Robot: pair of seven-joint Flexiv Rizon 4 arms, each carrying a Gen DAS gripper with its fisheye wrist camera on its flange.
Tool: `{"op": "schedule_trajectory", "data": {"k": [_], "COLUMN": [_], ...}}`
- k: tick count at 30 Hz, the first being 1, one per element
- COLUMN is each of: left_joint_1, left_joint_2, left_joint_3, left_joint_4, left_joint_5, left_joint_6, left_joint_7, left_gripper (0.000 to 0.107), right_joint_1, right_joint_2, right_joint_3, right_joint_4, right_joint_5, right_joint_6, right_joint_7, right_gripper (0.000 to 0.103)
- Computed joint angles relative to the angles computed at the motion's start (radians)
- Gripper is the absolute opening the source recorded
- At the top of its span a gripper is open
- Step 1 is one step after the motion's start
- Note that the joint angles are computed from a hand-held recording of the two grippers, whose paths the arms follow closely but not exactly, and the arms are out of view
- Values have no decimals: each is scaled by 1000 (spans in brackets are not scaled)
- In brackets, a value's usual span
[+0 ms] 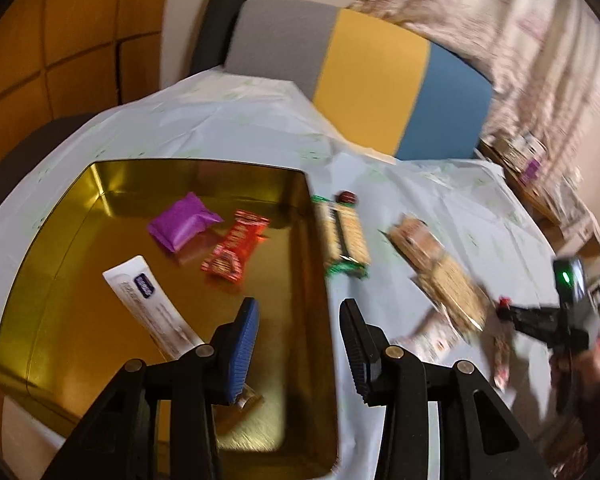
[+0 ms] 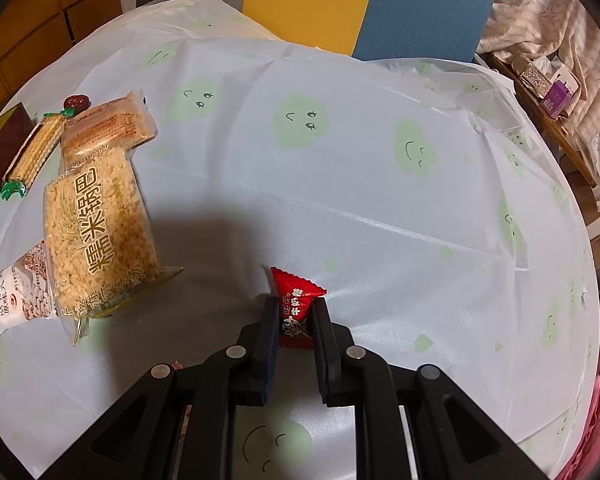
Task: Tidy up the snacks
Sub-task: 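Lower the red snack bar into the gold tin and open the left tool while the right holds the candy, then move the left tool toward the white BAZHEN packet while the right tool lifts the red candy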
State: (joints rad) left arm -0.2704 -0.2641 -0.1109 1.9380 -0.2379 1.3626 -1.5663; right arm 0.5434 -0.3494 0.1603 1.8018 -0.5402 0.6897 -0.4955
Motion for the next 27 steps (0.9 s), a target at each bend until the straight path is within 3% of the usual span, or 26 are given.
{"op": "schedule_trajectory", "data": {"k": [8,10,12,13,17,27], "left_joint_1": [-12,-48,-56,-65,-130,-169], "left_joint_2": [39,23,4,-4,-67,-200], "left_joint_3": [-86,-60,-72,-70,-19,11], "left_joint_4": [65,37,10,-2,-102,-267], "left_joint_5": [-78,-19,-6,8,144,218], "left_joint_6": [20,-9,-47,-55,-110,-256], "left_joint_7": [163,162,208,220,207,188], "left_gripper": [43,44,60,62,62,66], "right_joint_1": [1,0,0,0,0,0], "right_joint_2": [2,2,2,2,2,-1], "right_joint_3": [0,0,0,0,1,2], "right_joint_4": [2,1,0,1,-1,-9], "right_joint_5": [-3,-3,-2,-3,0,7], "right_joint_6": [-1,-2,-4,-3,-6,-16], "right_joint_7": [-3,-4,-6,-5,-7,-21], "right_gripper": [16,16,16,16,16,16]}}
